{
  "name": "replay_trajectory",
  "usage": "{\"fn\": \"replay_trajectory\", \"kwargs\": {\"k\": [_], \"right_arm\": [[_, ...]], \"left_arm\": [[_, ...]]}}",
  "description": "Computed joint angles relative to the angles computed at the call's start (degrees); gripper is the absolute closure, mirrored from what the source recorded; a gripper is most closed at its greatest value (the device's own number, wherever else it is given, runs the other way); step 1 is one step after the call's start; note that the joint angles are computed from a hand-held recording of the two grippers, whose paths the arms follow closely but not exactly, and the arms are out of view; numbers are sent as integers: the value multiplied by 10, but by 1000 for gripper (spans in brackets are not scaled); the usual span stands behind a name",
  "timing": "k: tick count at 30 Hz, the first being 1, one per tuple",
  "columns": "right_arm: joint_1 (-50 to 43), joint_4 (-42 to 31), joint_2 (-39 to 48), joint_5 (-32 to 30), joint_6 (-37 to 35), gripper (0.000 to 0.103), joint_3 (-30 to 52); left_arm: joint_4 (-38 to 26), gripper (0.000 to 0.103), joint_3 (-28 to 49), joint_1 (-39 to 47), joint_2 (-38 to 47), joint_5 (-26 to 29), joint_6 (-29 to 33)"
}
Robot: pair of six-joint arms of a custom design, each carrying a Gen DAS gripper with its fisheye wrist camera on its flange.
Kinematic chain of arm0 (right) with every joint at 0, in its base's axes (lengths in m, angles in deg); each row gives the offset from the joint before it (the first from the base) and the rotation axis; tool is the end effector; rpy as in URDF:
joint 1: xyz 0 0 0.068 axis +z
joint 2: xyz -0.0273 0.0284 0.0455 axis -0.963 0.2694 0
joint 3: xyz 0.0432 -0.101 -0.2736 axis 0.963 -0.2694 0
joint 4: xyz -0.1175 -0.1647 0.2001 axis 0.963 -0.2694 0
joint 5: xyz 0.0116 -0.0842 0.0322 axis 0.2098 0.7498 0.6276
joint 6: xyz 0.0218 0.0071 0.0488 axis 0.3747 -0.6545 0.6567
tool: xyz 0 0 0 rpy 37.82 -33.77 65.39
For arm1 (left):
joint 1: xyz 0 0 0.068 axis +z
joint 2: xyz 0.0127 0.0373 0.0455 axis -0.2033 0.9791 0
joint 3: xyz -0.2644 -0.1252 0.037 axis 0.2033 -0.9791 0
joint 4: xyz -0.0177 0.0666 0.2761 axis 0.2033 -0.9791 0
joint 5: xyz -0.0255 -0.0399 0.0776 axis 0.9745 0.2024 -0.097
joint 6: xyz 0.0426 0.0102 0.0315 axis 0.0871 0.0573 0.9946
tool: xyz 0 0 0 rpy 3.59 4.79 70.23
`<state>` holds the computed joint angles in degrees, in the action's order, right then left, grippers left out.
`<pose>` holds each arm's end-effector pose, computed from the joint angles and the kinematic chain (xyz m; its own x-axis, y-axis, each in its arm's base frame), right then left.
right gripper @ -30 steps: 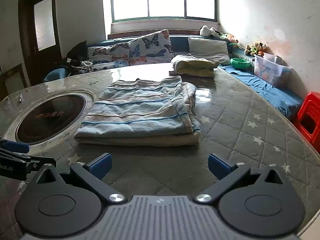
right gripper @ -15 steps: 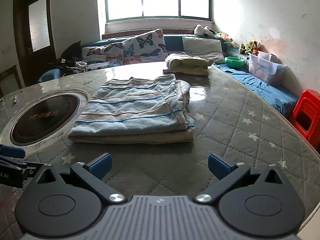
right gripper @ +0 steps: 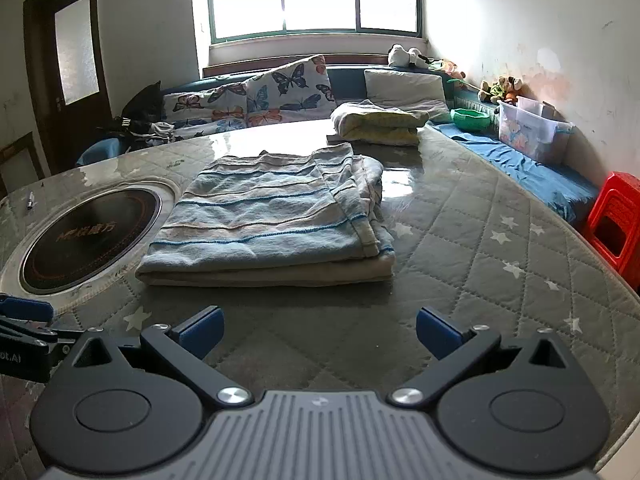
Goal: Fold clothes
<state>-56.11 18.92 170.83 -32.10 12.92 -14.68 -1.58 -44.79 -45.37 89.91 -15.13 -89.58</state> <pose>0.3018 0.0994 0.1127 -0.6013 -0.1236 -0.7894 -0.2662 0.9625 0.0521 0.2741 -0.1696 0.1214 -0.7545 -0.0943 -0.6495 -0.0196 0.9924 -0.1213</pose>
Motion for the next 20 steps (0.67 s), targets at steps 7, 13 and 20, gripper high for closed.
{"fn": "replay_trajectory", "kwargs": {"k": [7,13,20], "right_arm": [[-3,-2,5,-4,3,0,6],[-4,6,10,3,8,0,8],[-6,28,18,6,10,0,7]], "left_arm": [[1,0,3,2,3,2,0],[3,0,6,2,6,3,0],[7,0,9,3,10,7,4]]}}
